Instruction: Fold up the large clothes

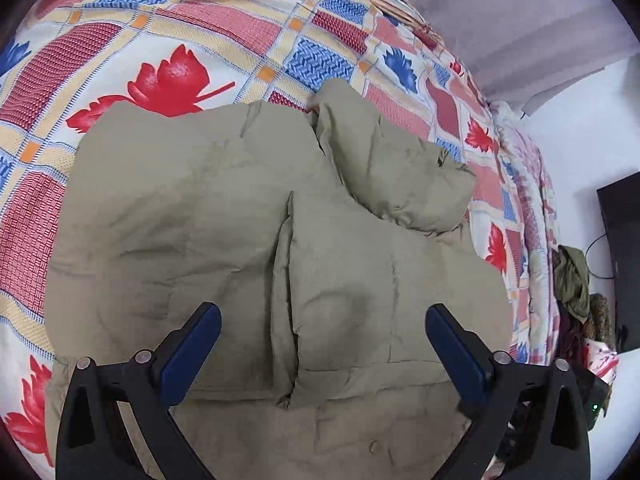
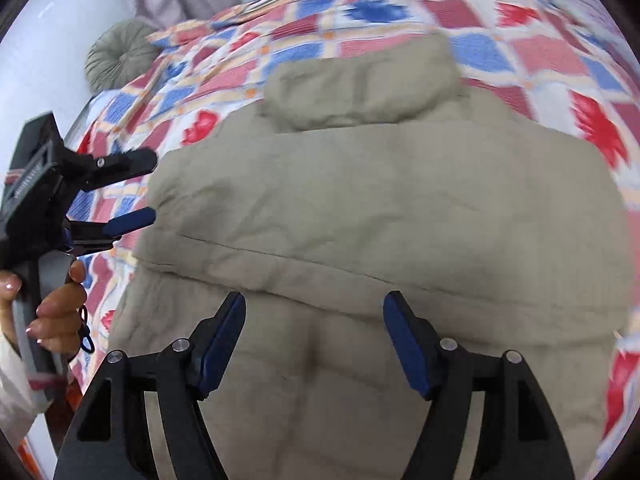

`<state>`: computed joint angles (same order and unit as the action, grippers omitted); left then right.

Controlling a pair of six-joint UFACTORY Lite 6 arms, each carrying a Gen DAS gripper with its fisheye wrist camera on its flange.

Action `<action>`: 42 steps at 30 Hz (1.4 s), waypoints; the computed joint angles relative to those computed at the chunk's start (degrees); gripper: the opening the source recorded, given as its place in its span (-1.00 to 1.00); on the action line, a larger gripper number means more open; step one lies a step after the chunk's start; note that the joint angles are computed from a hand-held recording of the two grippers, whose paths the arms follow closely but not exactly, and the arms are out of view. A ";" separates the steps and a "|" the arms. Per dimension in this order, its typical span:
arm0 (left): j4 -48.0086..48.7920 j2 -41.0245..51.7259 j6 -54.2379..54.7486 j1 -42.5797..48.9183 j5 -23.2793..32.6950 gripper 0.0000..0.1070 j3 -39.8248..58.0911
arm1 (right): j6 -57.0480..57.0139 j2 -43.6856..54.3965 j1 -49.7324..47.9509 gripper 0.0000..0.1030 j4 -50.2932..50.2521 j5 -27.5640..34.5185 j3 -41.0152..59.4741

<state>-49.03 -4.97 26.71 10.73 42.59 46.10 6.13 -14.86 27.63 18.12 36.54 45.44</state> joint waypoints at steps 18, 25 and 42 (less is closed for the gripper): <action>14.43 9.10 -15.01 -14.41 -10.36 -0.82 7.90 | -10.23 3.75 -32.68 -0.82 -13.17 -3.78 0.35; 23.39 6.78 -23.64 -14.39 -12.57 -0.69 4.14 | -11.98 7.67 -34.08 -0.89 -10.07 -6.64 -3.12; 39.09 3.31 -36.40 -21.28 -13.14 -0.69 8.62 | -34.04 9.56 -44.21 -0.64 17.50 12.69 11.72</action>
<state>-9.93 -1.66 -9.68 -10.55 29.45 54.71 -27.92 -5.30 -16.57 35.61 49.23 57.16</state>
